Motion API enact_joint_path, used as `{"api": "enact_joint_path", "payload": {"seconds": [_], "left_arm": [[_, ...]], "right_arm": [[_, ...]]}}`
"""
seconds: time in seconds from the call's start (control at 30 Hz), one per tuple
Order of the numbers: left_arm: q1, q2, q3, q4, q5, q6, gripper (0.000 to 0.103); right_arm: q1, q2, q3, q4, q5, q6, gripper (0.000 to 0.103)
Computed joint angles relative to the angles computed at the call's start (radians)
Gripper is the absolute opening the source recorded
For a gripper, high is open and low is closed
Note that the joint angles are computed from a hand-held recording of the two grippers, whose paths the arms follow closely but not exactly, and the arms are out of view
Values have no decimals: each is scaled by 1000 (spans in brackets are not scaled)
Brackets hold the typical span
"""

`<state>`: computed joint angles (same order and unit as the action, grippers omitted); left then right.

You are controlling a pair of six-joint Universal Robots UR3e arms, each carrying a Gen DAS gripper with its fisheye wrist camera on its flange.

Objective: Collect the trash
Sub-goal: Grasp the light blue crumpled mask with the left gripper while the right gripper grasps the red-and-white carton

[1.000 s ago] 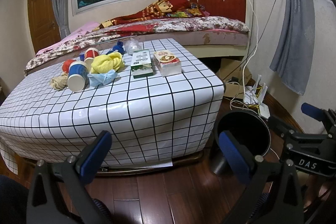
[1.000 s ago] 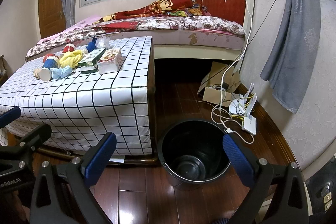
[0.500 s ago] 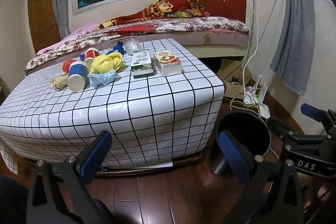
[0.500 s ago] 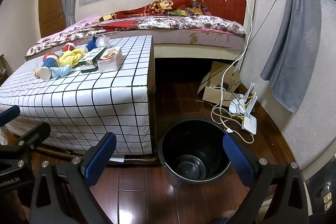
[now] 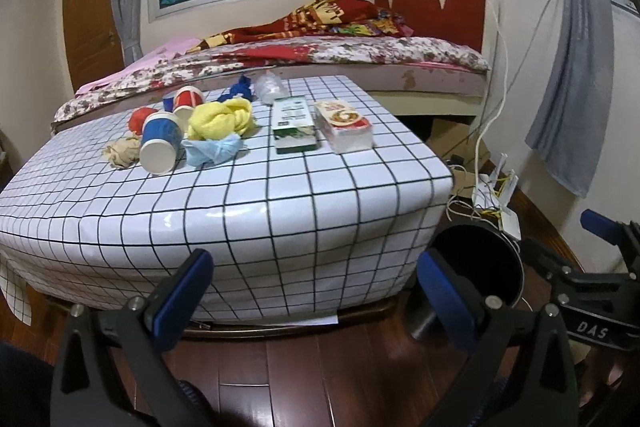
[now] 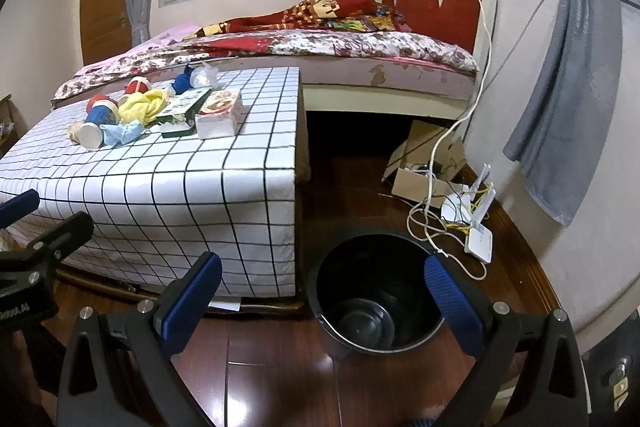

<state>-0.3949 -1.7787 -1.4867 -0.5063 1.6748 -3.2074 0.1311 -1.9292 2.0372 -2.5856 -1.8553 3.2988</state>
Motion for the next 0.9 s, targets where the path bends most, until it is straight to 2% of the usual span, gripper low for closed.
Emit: {"api": "enact_joint_path", "payload": {"seconds": [0.13,0.4,0.47,0.53,0.63,0.83,0.9], "left_arm": [[38,-20,39,-21,-13,5,102],[142,-62,102,-30,-42,5,102],[166,-71,112,-29,-52,7,102],[193,-104,155,-46,-60,9,102],[228,-164,236,-68,-80,4,102],[248,-322,468,-145,-60,-5,102],[257,-383,553,-171,-72,-7,102]], "right_arm": [[22,80,-99,2,4,-6,102],[25,272,-329,88,89,-19,102],[41,349,-406,111,72,-23,102],[45,426,-485,132,68,-25,102],[21,522,-591,150,122,-33,102],[17,725,-845,187,142,-57,102],[17,794,-943,224,142,-66,95]]}}
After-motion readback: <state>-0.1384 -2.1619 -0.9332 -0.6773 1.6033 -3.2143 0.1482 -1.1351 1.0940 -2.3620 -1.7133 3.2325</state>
